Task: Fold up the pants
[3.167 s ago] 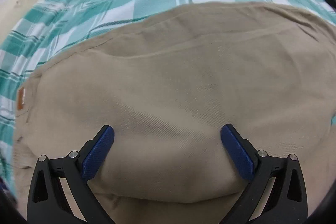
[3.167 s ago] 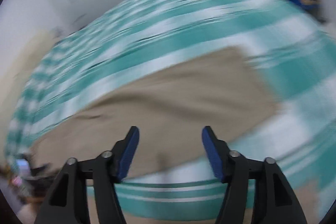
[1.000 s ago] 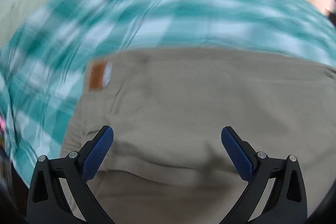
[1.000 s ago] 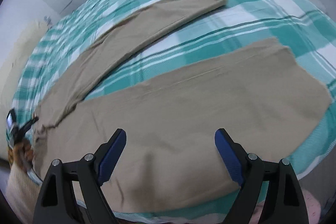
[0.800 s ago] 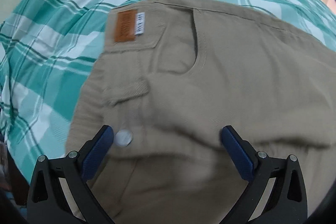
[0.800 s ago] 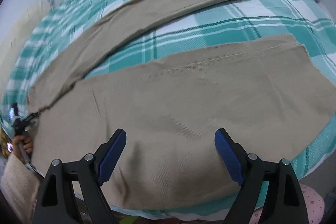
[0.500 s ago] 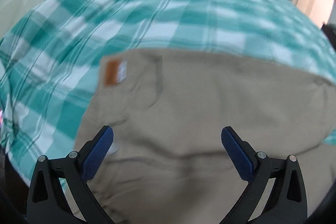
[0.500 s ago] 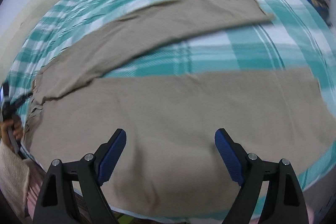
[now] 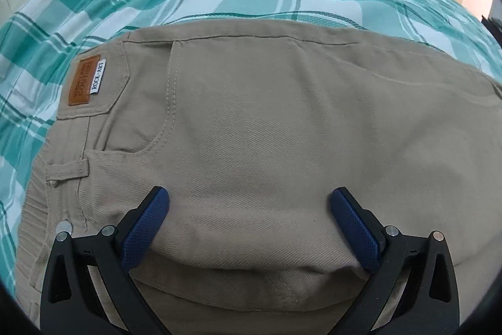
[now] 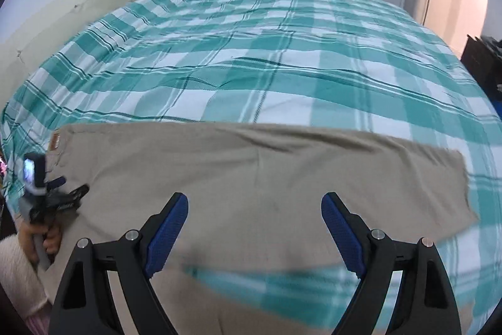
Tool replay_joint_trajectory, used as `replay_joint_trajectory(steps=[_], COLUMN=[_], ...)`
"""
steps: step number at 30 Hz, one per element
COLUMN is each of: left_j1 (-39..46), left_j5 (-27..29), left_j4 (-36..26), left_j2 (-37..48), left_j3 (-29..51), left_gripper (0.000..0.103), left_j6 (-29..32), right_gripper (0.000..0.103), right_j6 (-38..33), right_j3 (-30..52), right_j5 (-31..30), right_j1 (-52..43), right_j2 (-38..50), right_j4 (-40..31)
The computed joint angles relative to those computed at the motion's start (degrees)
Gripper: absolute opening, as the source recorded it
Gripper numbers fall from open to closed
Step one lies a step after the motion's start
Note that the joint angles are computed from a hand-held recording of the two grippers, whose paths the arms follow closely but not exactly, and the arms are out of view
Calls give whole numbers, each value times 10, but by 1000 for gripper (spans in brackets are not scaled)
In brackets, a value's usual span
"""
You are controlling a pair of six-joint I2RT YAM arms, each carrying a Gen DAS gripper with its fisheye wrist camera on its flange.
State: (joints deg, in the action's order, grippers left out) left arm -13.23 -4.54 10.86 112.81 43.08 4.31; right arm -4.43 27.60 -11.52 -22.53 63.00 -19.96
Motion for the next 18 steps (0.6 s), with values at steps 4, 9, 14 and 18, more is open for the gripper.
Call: replay_joint_trajectory(steps=[4, 9, 14, 18], left_j1=[6, 2, -4, -4], left_j5=[8, 0, -9, -8], left_j4=[38, 56, 65, 68], left_j2=[1, 4, 9, 11], left_j3=[-20, -27, -26, -26], left_gripper=[102, 102, 102, 102], left_j6=[2, 2, -2, -2], right_gripper=[86, 86, 83, 86], right_j6=[18, -60, -112, -148], right_j3=[28, 83, 223, 292], right_j5=[-16, -64, -57, 31], right_j1=[28, -67, -278, -389], right_j2=[165, 344, 520, 558], right_j4=[119, 220, 231, 222])
